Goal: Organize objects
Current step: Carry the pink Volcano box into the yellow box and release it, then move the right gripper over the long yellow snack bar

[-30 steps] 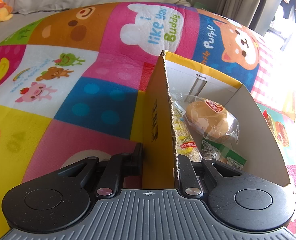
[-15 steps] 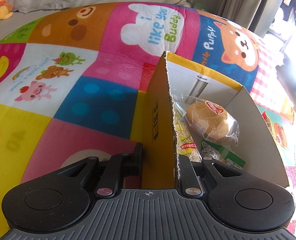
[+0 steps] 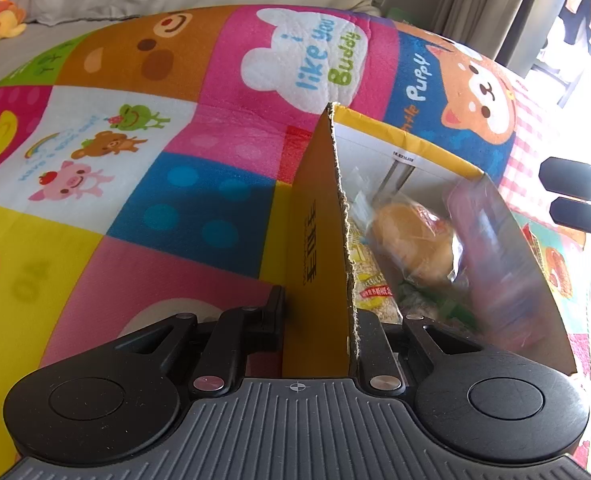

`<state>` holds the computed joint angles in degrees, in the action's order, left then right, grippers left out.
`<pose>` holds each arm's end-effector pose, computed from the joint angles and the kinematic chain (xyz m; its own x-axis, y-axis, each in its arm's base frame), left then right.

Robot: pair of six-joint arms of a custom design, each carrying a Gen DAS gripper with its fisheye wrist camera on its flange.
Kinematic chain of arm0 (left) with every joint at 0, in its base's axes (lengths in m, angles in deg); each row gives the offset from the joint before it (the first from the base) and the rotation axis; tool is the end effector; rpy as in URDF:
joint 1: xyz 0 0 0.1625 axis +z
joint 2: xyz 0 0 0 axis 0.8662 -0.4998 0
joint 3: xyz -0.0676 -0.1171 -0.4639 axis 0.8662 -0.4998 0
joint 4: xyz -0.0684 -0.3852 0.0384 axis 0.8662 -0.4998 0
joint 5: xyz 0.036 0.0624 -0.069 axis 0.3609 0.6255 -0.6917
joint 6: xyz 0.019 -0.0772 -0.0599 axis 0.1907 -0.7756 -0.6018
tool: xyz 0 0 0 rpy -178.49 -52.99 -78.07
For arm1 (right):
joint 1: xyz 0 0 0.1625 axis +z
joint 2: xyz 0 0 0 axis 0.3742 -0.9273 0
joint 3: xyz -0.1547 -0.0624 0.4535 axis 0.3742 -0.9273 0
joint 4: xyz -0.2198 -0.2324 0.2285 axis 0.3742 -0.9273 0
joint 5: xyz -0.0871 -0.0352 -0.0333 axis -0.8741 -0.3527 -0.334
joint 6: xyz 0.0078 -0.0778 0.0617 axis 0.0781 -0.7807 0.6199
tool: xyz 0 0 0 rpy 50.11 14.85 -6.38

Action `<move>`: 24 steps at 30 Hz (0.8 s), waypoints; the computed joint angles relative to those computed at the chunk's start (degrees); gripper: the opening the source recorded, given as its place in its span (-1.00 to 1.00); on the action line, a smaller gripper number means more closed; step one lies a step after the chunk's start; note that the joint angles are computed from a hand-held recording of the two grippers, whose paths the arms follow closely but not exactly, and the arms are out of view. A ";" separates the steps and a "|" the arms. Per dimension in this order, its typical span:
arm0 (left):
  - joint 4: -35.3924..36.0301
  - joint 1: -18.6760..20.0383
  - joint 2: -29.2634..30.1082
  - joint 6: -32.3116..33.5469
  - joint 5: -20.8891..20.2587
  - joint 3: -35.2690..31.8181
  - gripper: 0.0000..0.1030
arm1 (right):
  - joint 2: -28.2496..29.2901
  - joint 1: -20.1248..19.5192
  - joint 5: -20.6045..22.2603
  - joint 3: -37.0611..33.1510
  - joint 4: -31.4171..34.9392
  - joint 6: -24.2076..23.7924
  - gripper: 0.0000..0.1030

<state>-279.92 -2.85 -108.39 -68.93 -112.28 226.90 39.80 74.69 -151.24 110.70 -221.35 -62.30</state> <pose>-0.0477 -0.4227 0.0635 -0.8836 0.1427 -0.4459 0.3745 0.7870 -0.4904 0.1463 -0.3989 0.0815 -0.9032 -0.0257 0.4284 -0.3442 0.6396 -0.6873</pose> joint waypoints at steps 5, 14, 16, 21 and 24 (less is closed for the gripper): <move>0.03 -0.07 -0.05 -0.17 -0.03 0.05 -0.65 | 0.73 0.08 -0.36 0.86 -3.38 -1.63 0.03; -0.12 -0.12 0.05 -0.42 0.13 0.13 -0.65 | -0.30 -3.83 -1.51 4.11 -10.28 -2.37 0.15; -0.24 -0.11 0.07 -0.43 0.15 0.18 -0.65 | -1.17 -5.61 -0.67 4.82 -10.04 -1.34 0.15; -0.18 -0.11 0.04 -0.40 0.14 0.19 -0.65 | 0.57 -5.47 -1.91 4.20 -11.33 -3.55 0.10; -0.51 -0.06 0.10 -0.22 -0.04 0.26 -0.65 | 2.35 -4.05 -3.90 2.84 -11.78 -5.81 -0.20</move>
<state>-280.42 -2.90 -108.29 -69.14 -112.32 227.17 42.16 70.63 -155.14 113.54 -233.13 -68.11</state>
